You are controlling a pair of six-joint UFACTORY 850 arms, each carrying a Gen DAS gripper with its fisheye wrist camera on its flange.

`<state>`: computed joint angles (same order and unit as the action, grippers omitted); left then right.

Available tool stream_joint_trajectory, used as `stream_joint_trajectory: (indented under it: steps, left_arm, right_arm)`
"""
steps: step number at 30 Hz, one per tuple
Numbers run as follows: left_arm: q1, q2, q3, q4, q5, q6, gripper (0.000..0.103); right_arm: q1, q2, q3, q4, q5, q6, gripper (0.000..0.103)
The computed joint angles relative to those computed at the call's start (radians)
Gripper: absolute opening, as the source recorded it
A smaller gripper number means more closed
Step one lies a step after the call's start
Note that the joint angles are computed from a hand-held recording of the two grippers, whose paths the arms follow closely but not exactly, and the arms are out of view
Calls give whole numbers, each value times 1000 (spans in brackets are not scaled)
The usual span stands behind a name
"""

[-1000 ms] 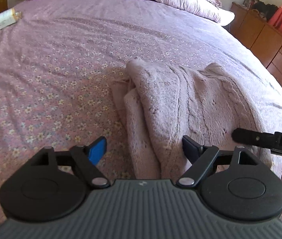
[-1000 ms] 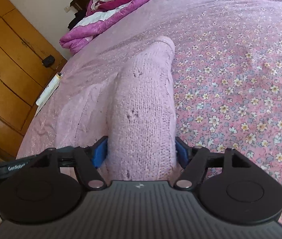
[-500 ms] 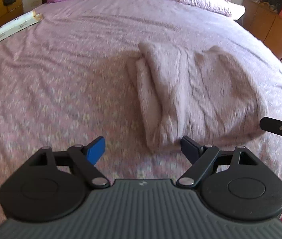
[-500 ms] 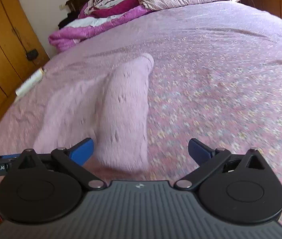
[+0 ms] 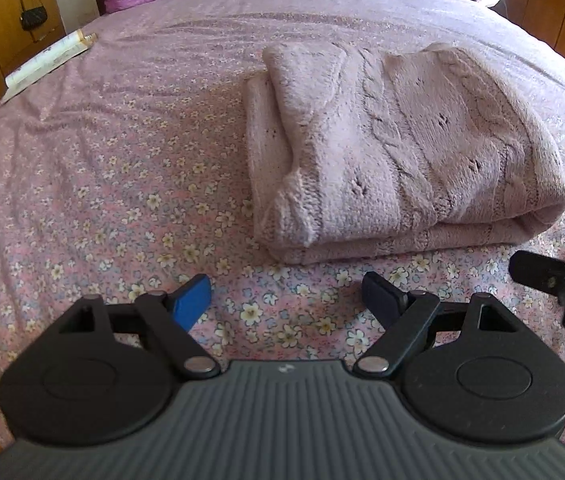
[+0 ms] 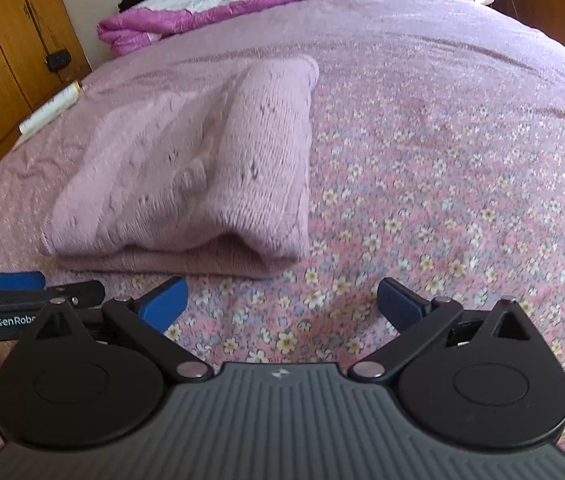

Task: Fold small clothes

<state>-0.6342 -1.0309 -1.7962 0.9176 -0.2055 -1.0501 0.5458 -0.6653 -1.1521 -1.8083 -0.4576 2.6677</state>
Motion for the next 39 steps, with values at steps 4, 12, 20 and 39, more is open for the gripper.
stream_joint_trajectory:
  steps: [4,12,20,39]
  left_arm:
    - [0,-3,-4,-16,-2,13,85]
    - [-5,-7,-9,-22,-14,16,92]
    - [-7,-1,7,65,-6,-67,92]
    - [-8,1,12,111,-4,-100,92]
  right_arm:
    - [0,-14,-16,43,6,-37,103]
    - [-4,-26,-37,97,16,-105,103]
    - [-6,-39,-59,161,16,-173,103]
    - [-6,-45,-67,184,15,-194,103]
